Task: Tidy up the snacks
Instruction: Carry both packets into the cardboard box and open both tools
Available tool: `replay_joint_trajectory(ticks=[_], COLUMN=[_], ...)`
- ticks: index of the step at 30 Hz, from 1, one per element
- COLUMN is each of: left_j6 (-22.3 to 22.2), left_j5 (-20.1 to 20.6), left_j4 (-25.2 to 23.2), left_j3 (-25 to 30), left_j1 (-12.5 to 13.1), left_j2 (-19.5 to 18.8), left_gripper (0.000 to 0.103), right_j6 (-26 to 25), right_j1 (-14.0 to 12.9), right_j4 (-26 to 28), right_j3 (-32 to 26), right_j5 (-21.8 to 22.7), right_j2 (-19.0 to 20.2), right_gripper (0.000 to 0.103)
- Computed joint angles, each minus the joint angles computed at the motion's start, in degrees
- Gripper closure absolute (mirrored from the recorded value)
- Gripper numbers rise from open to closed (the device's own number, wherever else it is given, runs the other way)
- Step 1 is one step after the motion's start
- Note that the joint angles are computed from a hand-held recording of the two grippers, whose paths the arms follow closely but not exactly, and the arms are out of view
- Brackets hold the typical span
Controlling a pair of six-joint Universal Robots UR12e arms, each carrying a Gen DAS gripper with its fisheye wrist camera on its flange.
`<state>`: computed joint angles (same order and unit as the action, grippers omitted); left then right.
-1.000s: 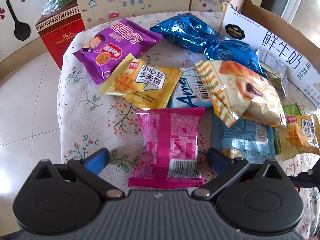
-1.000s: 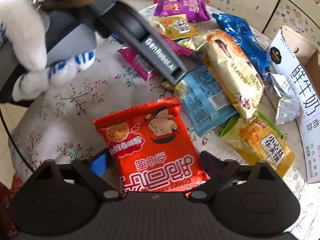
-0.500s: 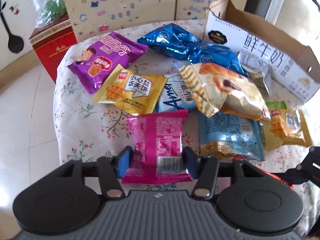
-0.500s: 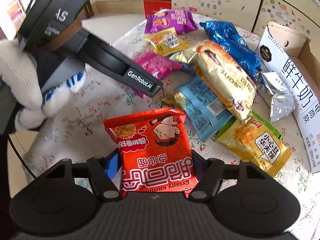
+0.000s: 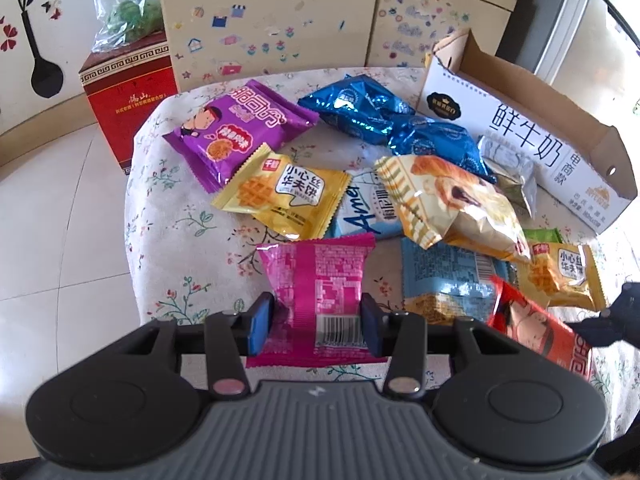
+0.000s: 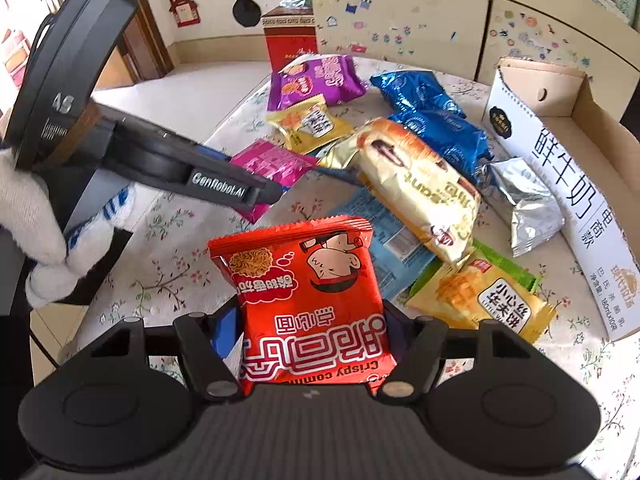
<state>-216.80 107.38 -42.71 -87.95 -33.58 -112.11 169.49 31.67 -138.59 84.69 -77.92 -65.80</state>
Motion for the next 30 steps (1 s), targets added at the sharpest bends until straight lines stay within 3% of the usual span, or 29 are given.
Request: replay_joint_trajectory(ticks=[9,18,30], left_j6=[-1.6,-0.1,4.3], left_j5=[3.5,9.1,8.7], left_j4=[1.6,6.0,10.3], left_j3=[-0.2,1.2,6.8], left_j1=[-0.6,-1.8,-2.5], left_j2=[0.5,0.0,-3.4], left_gripper=[0.059,0.059,0.059], right_j6=[2.9,8.2,16.4], right_j1=[-0.6,-1.4,-2.8], right_j4=[-3.1,-8.0,-12.3], right_j3=[-0.1,-0.7,-1.4], right_j5=[-0.5,-1.8,-6.3], right_j2=[-0.1,0.0,0.2], right_gripper=[0.028,0.027,0.027])
